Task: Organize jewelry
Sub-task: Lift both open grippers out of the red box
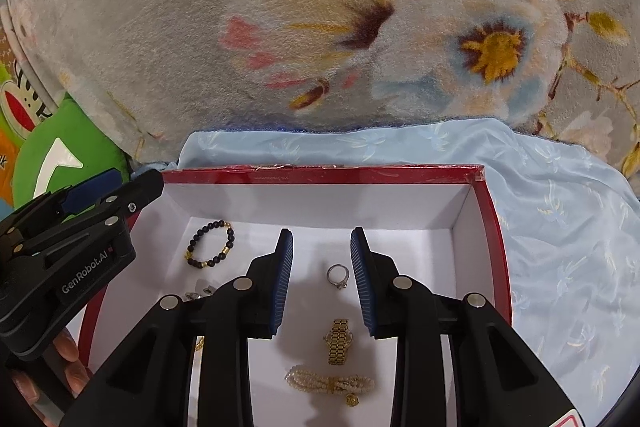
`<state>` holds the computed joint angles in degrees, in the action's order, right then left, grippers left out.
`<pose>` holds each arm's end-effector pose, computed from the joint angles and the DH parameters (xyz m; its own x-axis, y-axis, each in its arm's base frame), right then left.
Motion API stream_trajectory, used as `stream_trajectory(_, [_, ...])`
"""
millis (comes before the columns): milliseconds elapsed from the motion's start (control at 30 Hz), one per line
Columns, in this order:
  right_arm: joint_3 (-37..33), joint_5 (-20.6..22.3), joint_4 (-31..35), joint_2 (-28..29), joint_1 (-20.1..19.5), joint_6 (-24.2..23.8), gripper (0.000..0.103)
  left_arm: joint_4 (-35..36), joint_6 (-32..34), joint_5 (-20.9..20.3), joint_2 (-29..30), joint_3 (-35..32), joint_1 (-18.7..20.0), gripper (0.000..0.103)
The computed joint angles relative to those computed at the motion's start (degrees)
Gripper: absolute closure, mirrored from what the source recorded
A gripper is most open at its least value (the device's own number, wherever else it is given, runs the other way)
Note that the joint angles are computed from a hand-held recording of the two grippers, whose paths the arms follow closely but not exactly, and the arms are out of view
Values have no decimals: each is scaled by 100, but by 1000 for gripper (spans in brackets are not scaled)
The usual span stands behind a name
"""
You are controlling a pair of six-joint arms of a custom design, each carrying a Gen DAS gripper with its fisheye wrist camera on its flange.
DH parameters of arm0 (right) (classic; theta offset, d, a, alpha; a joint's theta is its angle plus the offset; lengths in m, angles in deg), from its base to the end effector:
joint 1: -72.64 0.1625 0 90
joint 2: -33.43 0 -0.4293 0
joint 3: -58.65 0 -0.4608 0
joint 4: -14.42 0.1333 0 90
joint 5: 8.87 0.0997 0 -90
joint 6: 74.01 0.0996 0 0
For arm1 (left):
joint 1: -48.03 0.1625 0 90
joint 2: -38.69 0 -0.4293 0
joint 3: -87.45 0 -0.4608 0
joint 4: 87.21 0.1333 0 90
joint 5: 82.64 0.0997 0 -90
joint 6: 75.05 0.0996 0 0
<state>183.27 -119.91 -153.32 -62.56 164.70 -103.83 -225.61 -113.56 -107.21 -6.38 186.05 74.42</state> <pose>0.1153 -0.4914 0.3832 -0.8060 -0.1191 0.5798 -0.4891 0.6858 -0.5390 -0.5031 -0.4995 0.0457 -0.6431 0.0441 -0.7645 0.6284 0.6008 -0.4940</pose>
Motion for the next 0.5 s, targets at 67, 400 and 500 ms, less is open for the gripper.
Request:
stream_trajectory(67, [57,1,46,-88,28,17,74,97,-94,4,-42,29,-46,57])
stream_trajectory(400, [719,33,382,-1292,246,6,74,919,-1034,-73,-959,776,-562,56])
stream_trajectory(500, [1102,16,435,-1898,310,-116,70,1510,-1685,-108,-1482,1165,-843,46])
